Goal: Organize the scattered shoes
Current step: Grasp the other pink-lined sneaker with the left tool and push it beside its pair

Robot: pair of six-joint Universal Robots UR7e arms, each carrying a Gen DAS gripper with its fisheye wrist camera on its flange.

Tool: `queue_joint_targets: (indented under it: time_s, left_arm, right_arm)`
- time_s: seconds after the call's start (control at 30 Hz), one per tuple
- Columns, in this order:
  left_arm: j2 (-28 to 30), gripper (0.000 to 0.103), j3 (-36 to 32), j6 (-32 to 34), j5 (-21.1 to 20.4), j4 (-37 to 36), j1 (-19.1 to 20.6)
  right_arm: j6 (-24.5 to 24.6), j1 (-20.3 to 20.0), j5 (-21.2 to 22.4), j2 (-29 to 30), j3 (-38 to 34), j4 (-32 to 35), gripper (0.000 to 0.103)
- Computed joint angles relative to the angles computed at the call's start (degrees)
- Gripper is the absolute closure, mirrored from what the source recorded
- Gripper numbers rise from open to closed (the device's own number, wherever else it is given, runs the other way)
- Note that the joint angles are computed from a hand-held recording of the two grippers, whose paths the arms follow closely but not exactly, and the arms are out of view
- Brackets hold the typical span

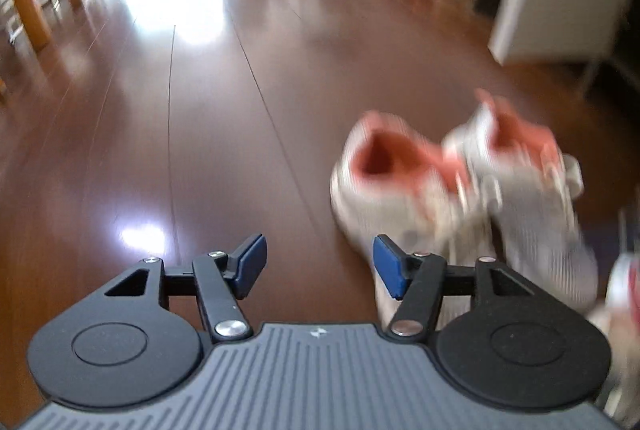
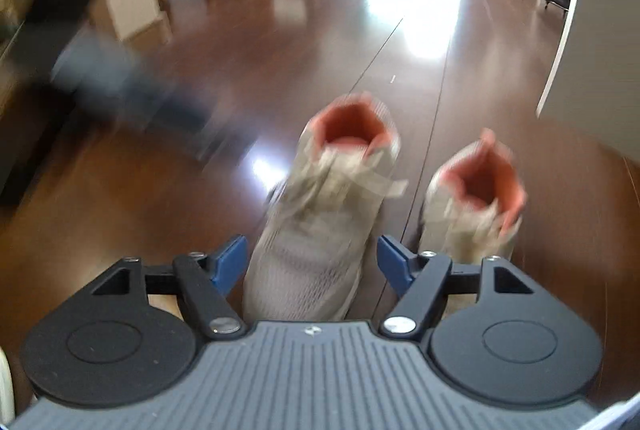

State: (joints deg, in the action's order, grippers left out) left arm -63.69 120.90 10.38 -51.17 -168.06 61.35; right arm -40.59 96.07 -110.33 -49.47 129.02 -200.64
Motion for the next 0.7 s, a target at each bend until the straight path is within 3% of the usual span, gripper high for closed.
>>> queue_joint_targets:
  time_s: [0.07,0.13,0.17,0.2,0.23,0.27,0.33,0.47,0.57,0.67,0.7]
  left_arm:
    - [3.14,0.041,-6.29,-2.79,-2.47,5.71,1.35]
    - [6.49,0.043,-11.3,-4.26,-3.27,11.18,2.27]
    - [7.41,0.043,-12.56,-4.51,-3.27,12.78,2.49]
    - [8.39,0.05,-13.64,-4.74,-3.03,14.68,2.58]
    - [9.44,0.065,-14.57,-4.97,-2.55,16.9,2.56]
    - [10.53,0.066,-15.56,-5.22,-2.07,19.16,2.54]
    - [11.42,0.066,-14.72,-2.55,-0.26,18.27,2.03]
    - [11.74,0.065,-14.08,0.29,-1.38,16.77,1.99]
    - [12.66,0.066,-13.47,1.79,-1.51,14.3,1.57]
    - [14.07,0.066,-13.29,2.42,-0.27,12.37,0.87]
    - [14.52,0.066,-13.27,2.31,0.05,12.24,0.72]
  right_arm:
    - [0.71,1.08,-4.21,3.6,0.06,-4.57,0.034]
    - [4.82,1.38,-7.35,7.09,-0.86,-7.43,0.032]
    - [5.95,0.8,-7.48,7.05,-0.5,-7.97,0.027]
    - [6.69,0.6,-7.98,8.13,-1.16,-8.6,0.025]
    - [6.66,0.18,-8.04,8.53,-1.56,-9.04,0.025]
    - [6.67,-0.35,-7.67,9.05,-1.97,-9.48,0.025]
    - [6.31,-1.46,-4.84,10.73,-2.61,-10.57,0.03]
    - [5.21,-0.61,-6.9,11.16,-1.97,-12.96,0.044]
    - [5.2,-0.72,-7.36,9.57,-0.62,-13.93,0.087]
    - [6.06,-1.6,-7.03,7.43,-0.07,-11.67,0.089]
    - [6.9,-1.64,-7.26,6.84,0.08,-11.24,0.08]
